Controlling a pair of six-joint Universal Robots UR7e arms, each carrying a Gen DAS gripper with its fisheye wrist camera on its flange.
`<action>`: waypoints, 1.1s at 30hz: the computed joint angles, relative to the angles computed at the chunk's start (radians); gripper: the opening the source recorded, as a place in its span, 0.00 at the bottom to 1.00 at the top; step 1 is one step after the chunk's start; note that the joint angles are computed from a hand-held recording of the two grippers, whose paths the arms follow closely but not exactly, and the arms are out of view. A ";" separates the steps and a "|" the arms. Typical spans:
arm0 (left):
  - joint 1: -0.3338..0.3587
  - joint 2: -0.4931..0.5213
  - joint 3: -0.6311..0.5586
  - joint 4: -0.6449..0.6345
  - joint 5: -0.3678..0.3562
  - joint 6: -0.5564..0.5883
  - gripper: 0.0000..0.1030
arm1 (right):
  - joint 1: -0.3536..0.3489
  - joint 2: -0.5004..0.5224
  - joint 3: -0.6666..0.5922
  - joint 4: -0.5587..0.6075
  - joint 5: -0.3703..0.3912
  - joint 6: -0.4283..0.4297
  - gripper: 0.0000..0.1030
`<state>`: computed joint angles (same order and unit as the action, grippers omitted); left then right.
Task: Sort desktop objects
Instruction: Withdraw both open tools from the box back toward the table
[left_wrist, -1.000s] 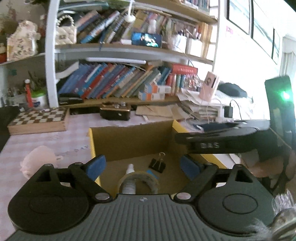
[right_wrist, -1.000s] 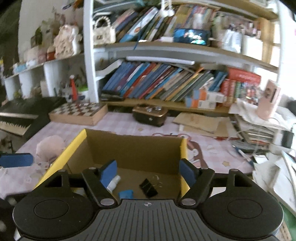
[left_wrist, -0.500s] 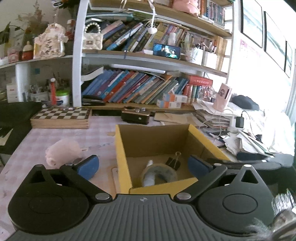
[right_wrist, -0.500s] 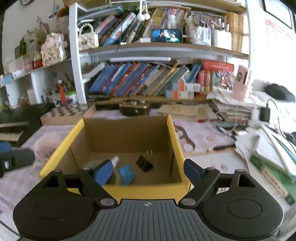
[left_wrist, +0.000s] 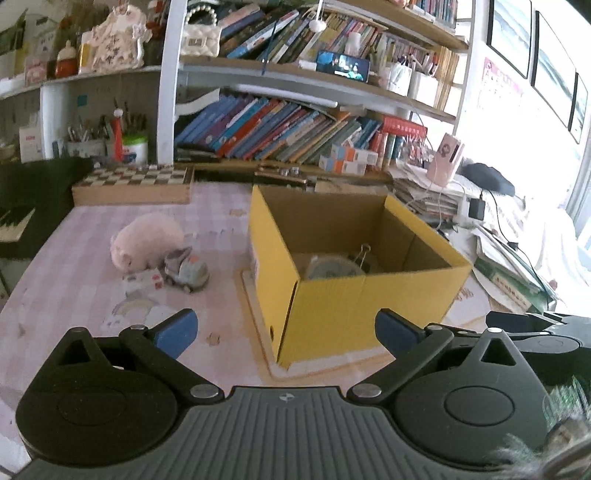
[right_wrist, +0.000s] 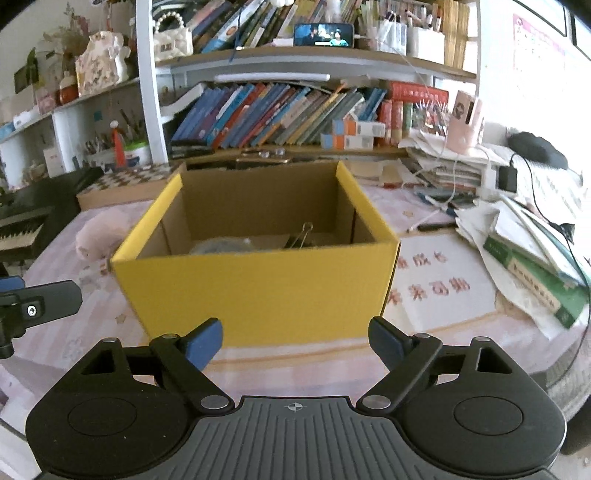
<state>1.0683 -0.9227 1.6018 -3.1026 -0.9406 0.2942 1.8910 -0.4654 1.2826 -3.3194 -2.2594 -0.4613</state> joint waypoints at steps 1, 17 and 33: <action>0.002 -0.011 0.012 0.006 0.000 -0.005 1.00 | 0.005 0.002 0.009 -0.010 -0.009 0.004 0.86; 0.026 -0.173 0.200 -0.002 0.010 0.040 1.00 | 0.086 0.027 0.129 -0.071 -0.121 0.107 0.86; 0.052 -0.285 0.287 0.047 0.034 0.041 1.00 | 0.140 0.066 0.145 -0.017 -0.129 0.186 0.86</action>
<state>1.1202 -1.2073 1.8892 -3.0556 -0.9063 0.3348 2.0309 -0.3997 1.4277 -3.3365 -2.3882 -0.2755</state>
